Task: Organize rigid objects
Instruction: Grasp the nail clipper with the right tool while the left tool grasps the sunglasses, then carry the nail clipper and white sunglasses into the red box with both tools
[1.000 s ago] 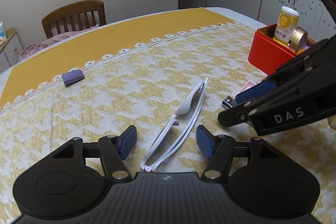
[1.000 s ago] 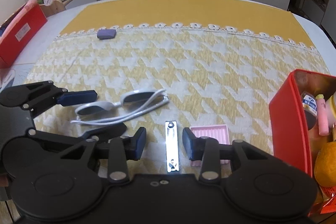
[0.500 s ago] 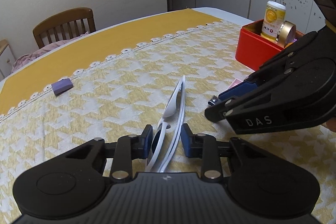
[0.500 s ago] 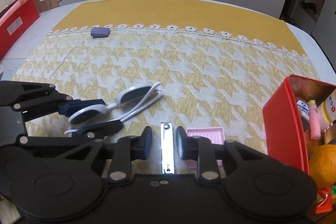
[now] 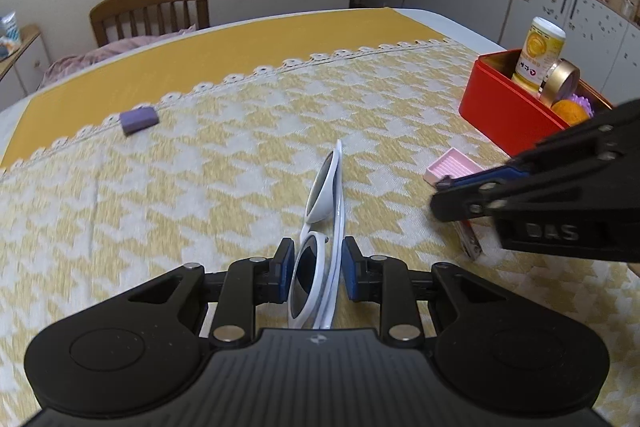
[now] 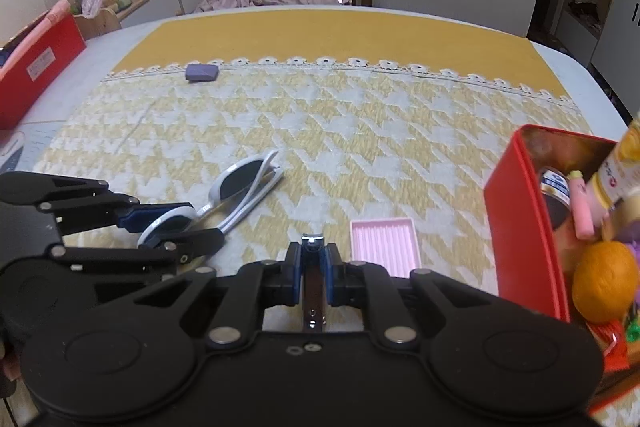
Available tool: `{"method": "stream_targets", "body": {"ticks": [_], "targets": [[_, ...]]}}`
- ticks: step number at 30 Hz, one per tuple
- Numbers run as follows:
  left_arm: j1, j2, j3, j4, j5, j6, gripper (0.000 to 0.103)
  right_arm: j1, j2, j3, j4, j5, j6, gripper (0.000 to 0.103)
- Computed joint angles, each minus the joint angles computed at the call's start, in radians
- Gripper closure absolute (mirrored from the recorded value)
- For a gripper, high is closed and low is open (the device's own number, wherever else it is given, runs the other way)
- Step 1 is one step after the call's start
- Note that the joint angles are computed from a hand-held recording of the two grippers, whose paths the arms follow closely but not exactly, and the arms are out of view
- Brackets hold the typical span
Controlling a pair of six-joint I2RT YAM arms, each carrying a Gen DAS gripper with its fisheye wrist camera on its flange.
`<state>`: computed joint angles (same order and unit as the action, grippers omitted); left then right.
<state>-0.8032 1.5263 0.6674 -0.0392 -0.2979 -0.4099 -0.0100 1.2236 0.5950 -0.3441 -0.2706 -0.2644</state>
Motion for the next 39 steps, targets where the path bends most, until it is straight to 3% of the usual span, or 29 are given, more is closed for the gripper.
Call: {"method": "stream_targets", "body": {"ticks": [10,18,29,39], "targets": [[-0.088,-0.095,-0.022,-0.096,-0.055,-0.126,0.079,-0.179,-0.196,-0.022,-0.163,-0.14,-0.075,0.093],[-0.153,-0.155,0.007,-0.204,-0.094,-0.257,0.08,-0.397,-0.264,0.016,-0.333,-0.302,-0.234,0.093],[-0.228,-0.154,0.13,-0.314,-0.148,-0.37,0.081,-0.679,-0.136,0.172,-0.511,-0.472,-0.495,0.093],[-0.276,0.013,0.354,-0.302,-0.181,-0.339,0.081,-0.85,0.071,0.332,-0.525,-0.529,-0.619,0.093]]}}
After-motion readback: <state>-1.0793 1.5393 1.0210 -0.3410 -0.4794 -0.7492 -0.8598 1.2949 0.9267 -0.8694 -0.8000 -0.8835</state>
